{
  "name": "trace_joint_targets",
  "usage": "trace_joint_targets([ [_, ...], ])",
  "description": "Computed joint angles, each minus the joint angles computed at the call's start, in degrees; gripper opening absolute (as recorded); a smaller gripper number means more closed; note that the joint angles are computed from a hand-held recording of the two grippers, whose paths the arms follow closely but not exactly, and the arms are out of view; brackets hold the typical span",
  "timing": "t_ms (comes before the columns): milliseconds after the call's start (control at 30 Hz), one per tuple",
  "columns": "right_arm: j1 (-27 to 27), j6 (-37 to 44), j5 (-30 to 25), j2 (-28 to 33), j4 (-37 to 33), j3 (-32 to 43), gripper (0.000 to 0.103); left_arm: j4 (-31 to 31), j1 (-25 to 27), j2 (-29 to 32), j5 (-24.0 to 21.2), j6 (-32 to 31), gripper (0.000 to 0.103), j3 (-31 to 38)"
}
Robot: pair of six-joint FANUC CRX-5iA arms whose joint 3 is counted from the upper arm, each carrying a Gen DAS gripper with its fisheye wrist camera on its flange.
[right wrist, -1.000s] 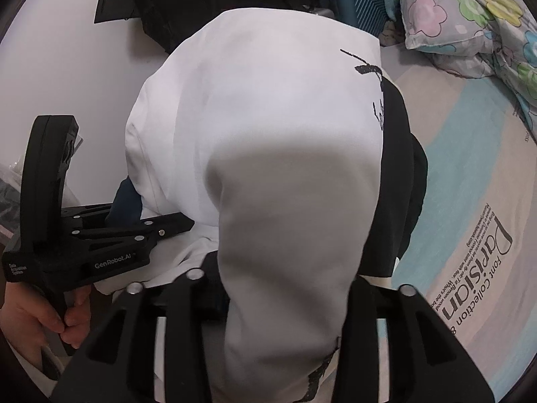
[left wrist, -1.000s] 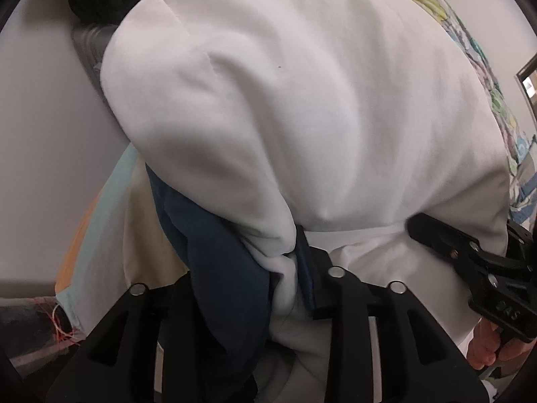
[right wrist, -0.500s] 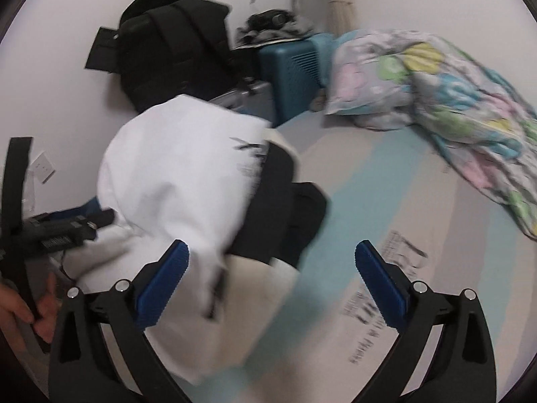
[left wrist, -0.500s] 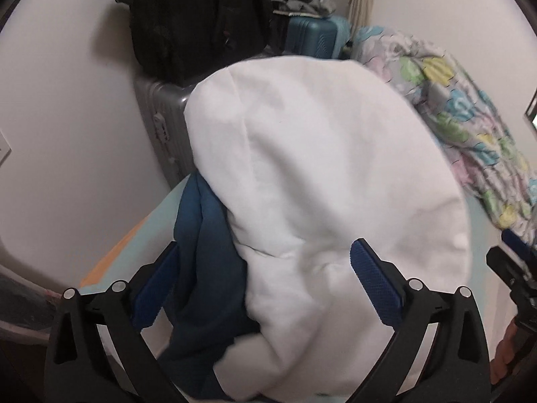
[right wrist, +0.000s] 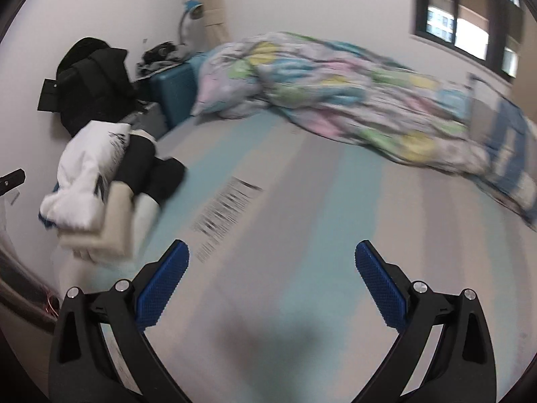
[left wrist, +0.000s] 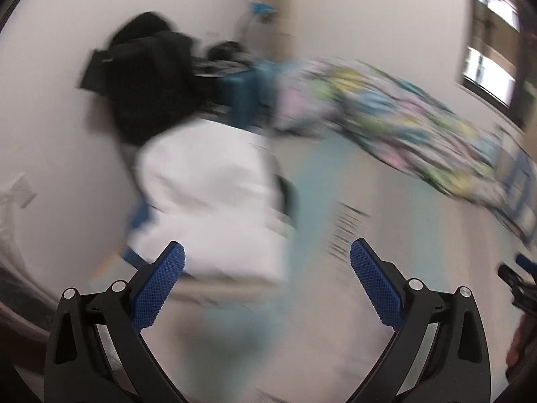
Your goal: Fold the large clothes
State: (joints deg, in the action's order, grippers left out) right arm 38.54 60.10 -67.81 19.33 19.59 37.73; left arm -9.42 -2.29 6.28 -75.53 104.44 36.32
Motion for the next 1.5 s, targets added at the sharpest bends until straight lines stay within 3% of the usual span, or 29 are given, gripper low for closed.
trace_joint_targets([
  [100,-0.74,-2.49,-1.88,-11.85,3.93,-12.27,0.096,-0.56,-9.53,0.09,-4.63,2.51,0.097,2.78],
  [167,-1.09,-3.29,-4.58,-18.72,5.95,-17.78,0.096,-3.64,-17.68,0.16,-7.05,6.40,0.097,5.21],
  [267,-0.79,-5.87,-9.57,-28.36,9.89,-24.28,0.096,-4.92,-25.70,2.31,-10.71,8.47,0.097,8.78],
  [367,-0.42,-7.85,-16.63,-34.53,11.56,-26.28,0.096,-4.64,-32.22,5.21,-14.18,9.12,0.097,13.36],
  [500,0.88,-10.31,-24.57,-39.91,13.52,-27.48,0.096,-12.25,-40.62,10.07,-24.11,8.13,0.097,24.65],
  [567,2.99,-11.69,-25.01,-42.25,14.66,-28.88,0.096,-13.12,-41.86,7.33,-21.69,10.25,0.097,21.83],
  [633,6.66,-13.32,-25.52,-43.39,17.16,-30.51,0.096,-11.46,-41.41,3.48,-18.17,9.35,0.097,16.45],
  [733,11.89,-17.30,-22.69,-44.85,17.24,-31.76,0.096,-14.61,-42.45,-0.68,-19.26,10.93,0.097,12.17],
  [800,14.99,-18.23,-19.17,-44.53,13.76,-30.22,0.096,-20.74,-44.14,-3.77,-23.00,14.24,0.097,10.64],
  [867,18.60,-16.62,-15.70,-43.19,11.12,-28.18,0.096,-22.19,-43.48,-8.22,-23.87,17.31,0.097,7.25],
  [933,22.17,-13.22,-13.05,-40.75,9.21,-25.60,0.096,-22.96,-42.10,-11.72,-27.70,17.95,0.097,5.73],
  [1100,28.33,-6.37,-10.37,-35.30,5.96,-19.96,0.096,-27.68,-42.04,-19.35,-34.50,19.44,0.097,2.90],
  [1267,32.30,-3.14,-10.86,-32.38,4.07,-16.67,0.096,-37.54,-48.72,-21.00,-41.91,22.62,0.097,4.13],
  [1500,35.71,-1.64,-11.43,-30.94,3.43,-14.40,0.096,-38.28,-49.89,-21.42,-43.59,25.04,0.097,4.43],
])
